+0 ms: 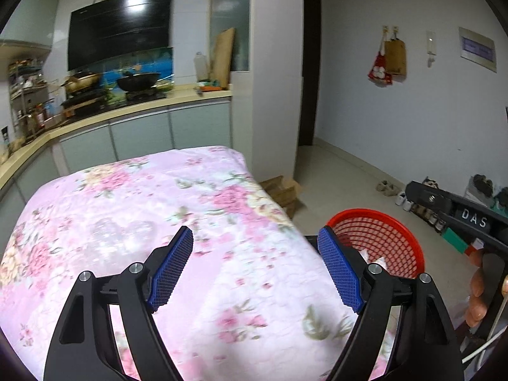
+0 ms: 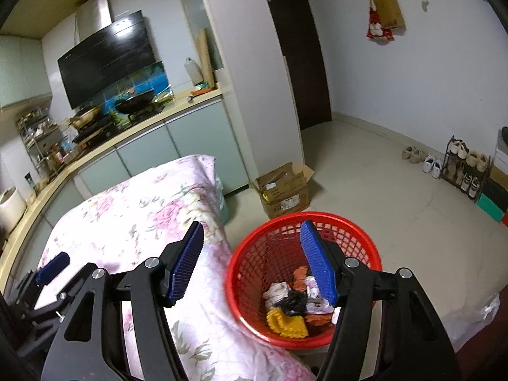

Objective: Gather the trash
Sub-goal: 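Move both tools back over the bed toward the clear plastic bag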

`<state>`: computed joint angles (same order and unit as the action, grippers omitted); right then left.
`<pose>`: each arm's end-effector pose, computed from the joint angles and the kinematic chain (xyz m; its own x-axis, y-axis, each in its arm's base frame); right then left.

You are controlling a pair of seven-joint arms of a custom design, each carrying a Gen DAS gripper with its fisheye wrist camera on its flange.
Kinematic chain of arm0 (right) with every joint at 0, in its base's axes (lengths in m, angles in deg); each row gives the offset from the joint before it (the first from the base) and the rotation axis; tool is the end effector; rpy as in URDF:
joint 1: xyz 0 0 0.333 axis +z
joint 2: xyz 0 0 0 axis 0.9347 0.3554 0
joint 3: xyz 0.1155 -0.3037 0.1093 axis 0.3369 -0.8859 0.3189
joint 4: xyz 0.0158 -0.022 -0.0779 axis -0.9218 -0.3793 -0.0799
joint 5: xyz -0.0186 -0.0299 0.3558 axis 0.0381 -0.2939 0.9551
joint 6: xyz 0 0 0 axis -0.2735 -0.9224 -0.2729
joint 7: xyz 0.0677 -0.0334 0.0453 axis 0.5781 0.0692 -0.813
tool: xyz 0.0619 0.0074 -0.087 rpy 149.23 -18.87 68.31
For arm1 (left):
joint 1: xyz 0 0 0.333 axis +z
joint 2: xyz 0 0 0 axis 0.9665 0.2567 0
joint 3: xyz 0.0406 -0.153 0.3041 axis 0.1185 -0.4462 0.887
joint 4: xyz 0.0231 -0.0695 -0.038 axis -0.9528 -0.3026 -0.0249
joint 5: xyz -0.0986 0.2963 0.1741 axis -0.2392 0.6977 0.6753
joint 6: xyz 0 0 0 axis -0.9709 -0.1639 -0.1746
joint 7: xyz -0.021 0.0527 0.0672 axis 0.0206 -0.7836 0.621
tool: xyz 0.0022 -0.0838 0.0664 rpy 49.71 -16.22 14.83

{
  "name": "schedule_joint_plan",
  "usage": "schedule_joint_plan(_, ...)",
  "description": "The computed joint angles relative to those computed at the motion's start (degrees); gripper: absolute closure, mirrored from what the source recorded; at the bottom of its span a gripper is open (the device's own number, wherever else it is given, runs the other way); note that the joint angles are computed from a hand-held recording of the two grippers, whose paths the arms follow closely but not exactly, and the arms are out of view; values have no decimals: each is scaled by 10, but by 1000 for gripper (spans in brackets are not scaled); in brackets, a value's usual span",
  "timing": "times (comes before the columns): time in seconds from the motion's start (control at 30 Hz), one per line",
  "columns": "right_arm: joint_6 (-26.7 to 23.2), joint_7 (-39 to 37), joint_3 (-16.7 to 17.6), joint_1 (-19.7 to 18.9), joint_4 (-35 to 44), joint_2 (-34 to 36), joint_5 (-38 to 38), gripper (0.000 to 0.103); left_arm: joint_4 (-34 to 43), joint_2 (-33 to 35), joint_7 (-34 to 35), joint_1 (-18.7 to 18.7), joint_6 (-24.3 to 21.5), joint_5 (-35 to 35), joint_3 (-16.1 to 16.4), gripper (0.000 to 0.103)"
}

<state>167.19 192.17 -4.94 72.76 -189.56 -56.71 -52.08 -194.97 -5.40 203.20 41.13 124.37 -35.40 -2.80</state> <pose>0.5508 0.0350 0.4007 -0.1007 -0.9624 -0.2522 -0.5403 0.2657 -0.7984 0.5394 -0.2485 0.4049 -0.1868 -0.9824 0.0062 -0.5076 0.0911 -0.8568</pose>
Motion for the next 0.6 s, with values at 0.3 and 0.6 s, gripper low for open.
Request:
schedule_joint_plan(0.3,-2,-33,-5,30,-2,1,26,40,-49,-29,-1,35,27,-19,-12,24)
schedule_joint_plan(0.6,0,-49,3,48,-8,-2,33,40,-109,-63,-27,97,51,-3,-39,24)
